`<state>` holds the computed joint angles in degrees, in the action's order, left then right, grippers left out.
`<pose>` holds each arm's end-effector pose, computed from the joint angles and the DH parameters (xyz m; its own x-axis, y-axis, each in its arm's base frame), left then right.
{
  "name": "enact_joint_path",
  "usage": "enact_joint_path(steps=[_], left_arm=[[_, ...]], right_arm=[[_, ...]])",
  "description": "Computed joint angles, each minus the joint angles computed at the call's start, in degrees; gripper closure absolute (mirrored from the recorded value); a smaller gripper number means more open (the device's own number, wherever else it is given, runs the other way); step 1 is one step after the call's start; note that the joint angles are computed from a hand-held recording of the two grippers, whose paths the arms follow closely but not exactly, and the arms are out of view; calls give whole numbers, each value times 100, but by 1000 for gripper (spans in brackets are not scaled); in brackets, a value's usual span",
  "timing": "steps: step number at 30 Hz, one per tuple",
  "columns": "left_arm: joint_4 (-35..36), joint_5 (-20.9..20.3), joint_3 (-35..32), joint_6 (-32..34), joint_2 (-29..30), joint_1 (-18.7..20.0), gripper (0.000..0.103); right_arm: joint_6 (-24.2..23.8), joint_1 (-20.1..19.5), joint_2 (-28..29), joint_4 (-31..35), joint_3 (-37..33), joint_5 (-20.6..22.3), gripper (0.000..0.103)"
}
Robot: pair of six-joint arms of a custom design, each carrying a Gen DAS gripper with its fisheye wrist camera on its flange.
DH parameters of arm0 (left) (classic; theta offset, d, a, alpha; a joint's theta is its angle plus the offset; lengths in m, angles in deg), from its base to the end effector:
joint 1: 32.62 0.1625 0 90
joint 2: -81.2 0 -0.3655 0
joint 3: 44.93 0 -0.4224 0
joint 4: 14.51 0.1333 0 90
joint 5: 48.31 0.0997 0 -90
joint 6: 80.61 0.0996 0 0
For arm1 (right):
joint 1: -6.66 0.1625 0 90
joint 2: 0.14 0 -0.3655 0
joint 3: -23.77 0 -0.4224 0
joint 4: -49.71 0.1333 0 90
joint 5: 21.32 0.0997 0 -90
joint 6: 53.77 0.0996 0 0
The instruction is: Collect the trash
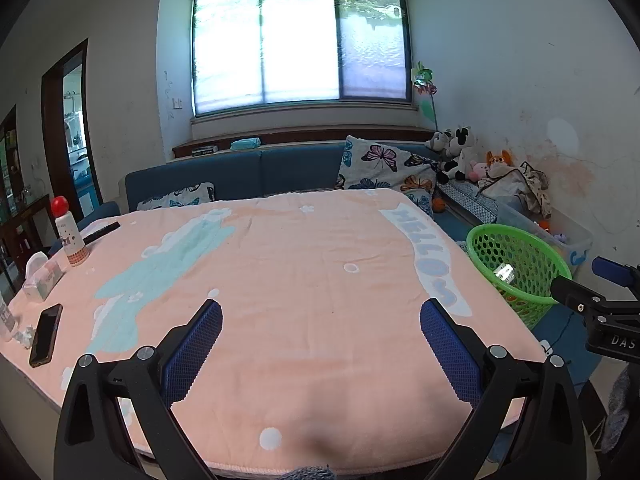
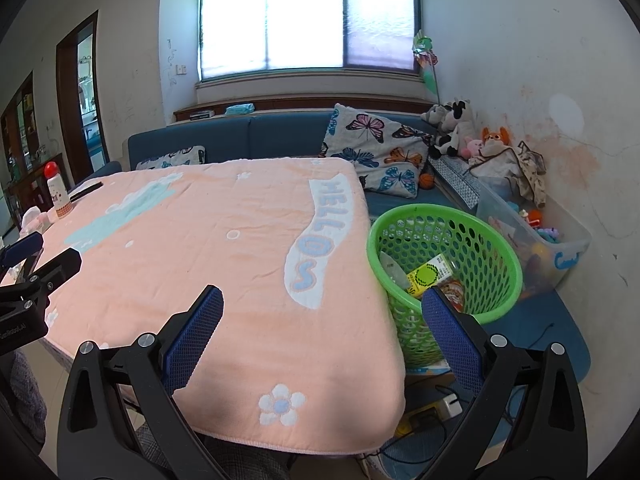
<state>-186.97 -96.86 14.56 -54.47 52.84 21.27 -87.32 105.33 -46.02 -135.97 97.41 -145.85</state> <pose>-0.3127 -0.7668 0.1489 -0.6548 0.2441 -0.7153 0.7315 0.4425 -0.5187 0.1878 -0.7217 0.2897 -0.7134 0.1239 0.6897 -0.5411 0.5280 -0.6545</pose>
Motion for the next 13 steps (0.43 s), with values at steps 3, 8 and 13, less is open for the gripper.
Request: enact_joint_path(steps=[3,8,13], left_arm=[[79,-14,-25,-47,-3,10,7],[158,-14,-45,-76,-1,26,7],[173,-30,-52,-90,0,38,7]], right_arm=[[-1,0,19,-2,-12,-2,4],[12,-2,17,15,-11,10,4],[23,-14,-4,17,24,31,4]])
